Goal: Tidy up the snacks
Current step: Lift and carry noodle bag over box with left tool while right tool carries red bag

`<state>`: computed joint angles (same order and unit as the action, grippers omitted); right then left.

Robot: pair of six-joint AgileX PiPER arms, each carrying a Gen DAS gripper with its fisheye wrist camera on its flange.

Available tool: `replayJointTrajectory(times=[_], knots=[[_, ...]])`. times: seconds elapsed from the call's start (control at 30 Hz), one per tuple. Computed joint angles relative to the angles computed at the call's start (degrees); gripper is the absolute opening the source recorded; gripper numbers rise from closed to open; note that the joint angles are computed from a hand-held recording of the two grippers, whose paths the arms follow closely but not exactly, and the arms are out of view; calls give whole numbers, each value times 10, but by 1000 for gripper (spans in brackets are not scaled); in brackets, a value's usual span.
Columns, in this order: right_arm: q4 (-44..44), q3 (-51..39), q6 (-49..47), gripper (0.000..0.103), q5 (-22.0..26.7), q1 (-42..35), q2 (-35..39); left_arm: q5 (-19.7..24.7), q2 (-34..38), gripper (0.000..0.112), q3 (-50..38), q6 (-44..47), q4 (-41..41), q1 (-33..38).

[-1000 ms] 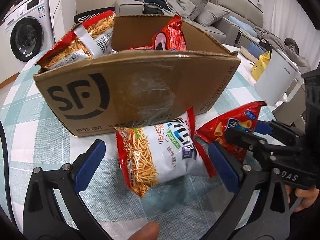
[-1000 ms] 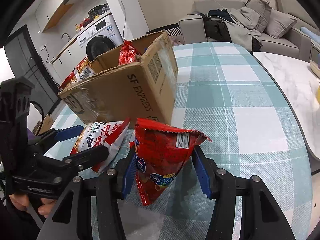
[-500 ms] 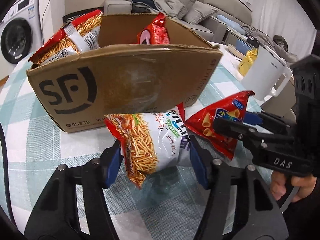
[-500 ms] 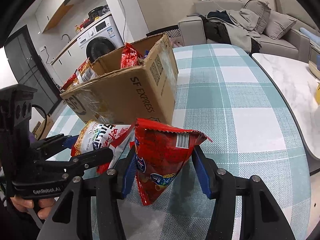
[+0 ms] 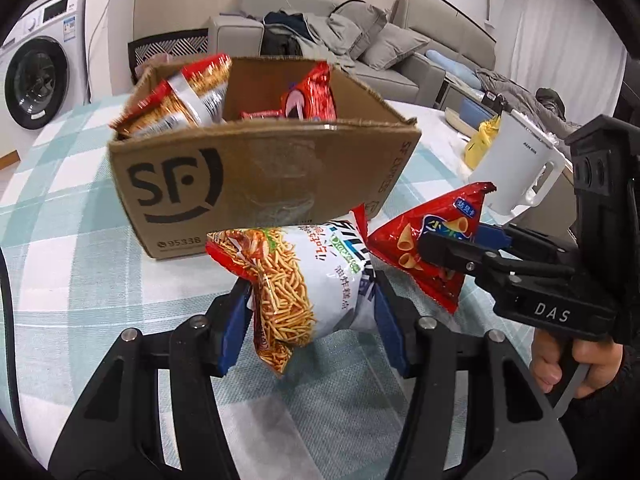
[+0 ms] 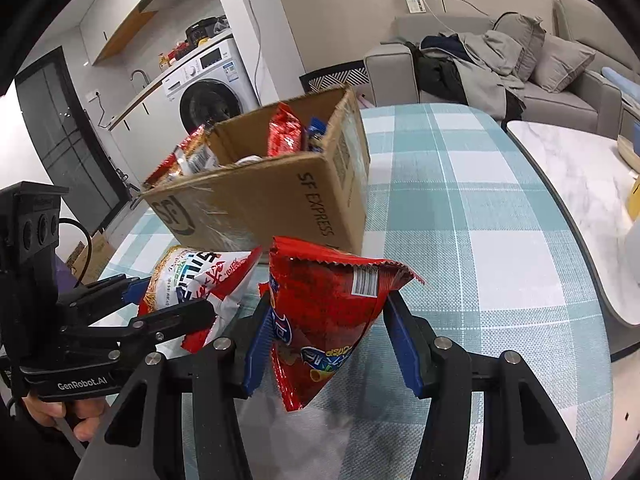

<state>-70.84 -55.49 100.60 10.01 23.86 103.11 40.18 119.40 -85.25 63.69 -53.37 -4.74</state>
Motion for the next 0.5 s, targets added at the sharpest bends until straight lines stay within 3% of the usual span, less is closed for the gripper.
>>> replayJointTrajectory(times=[0.5], knots=[[7, -8, -17, 54, 72, 58, -79, 40, -126, 54, 68, 64, -62, 77]])
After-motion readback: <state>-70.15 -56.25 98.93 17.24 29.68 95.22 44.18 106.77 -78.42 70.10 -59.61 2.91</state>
